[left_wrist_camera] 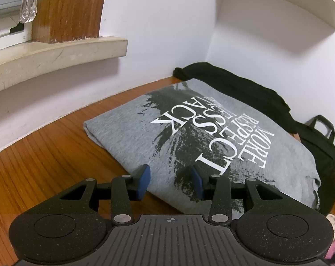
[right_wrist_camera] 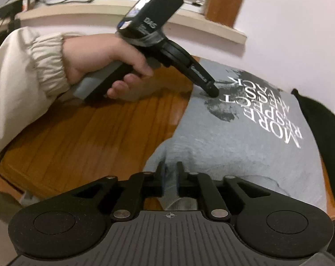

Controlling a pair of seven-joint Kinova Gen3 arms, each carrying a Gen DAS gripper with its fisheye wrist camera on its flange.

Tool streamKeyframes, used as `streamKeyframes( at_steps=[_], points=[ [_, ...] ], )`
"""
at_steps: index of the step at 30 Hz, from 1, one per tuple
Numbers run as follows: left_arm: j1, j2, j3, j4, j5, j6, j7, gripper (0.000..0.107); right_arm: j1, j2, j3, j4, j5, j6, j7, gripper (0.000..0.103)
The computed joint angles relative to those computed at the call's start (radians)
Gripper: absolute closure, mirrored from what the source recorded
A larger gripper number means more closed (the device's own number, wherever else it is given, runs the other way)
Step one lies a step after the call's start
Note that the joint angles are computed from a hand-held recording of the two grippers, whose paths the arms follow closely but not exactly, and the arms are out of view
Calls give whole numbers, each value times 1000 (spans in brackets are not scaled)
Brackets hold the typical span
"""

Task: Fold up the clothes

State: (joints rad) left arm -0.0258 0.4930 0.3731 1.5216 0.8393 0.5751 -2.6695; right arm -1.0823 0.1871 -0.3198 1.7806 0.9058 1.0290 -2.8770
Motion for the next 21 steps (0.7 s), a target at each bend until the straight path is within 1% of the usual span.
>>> streamKeyframes(
  at_steps=[3,5,10,11,12,13,14,16,21],
  points=[
    [3,-1,-1,1,-1,-3,1,62,-15,7,1,7,26,10,-48,66],
    [3,-1,-1,1,-2,-4,1,62,-13,3,2,17,30,-8,-80,63],
    [4,0,0,0,-5,-7,-2,62,-9,16,5,23,28,-34,-111,63],
    [4,-1,0,1,-5,-8,-2,62,-11,21,6,23,30,-31,-109,65],
    [5,-2,0,2,-5,-10,-1,62,-8,20,8,21,24,-33,-100,69],
    [4,-2,0,3,-6,-11,-2,62,-7,19,8,17,18,-29,-85,80],
    [4,-2,1,3,-6,-12,-2,62,-11,16,5,11,14,-13,-59,94],
    [4,-2,2,3,-7,-13,-3,62,-21,11,-2,-1,9,22,-10,96],
    [7,-3,2,3,-14,-15,-4,62,-67,-4,-37,-52,7,169,144,100]
  ],
)
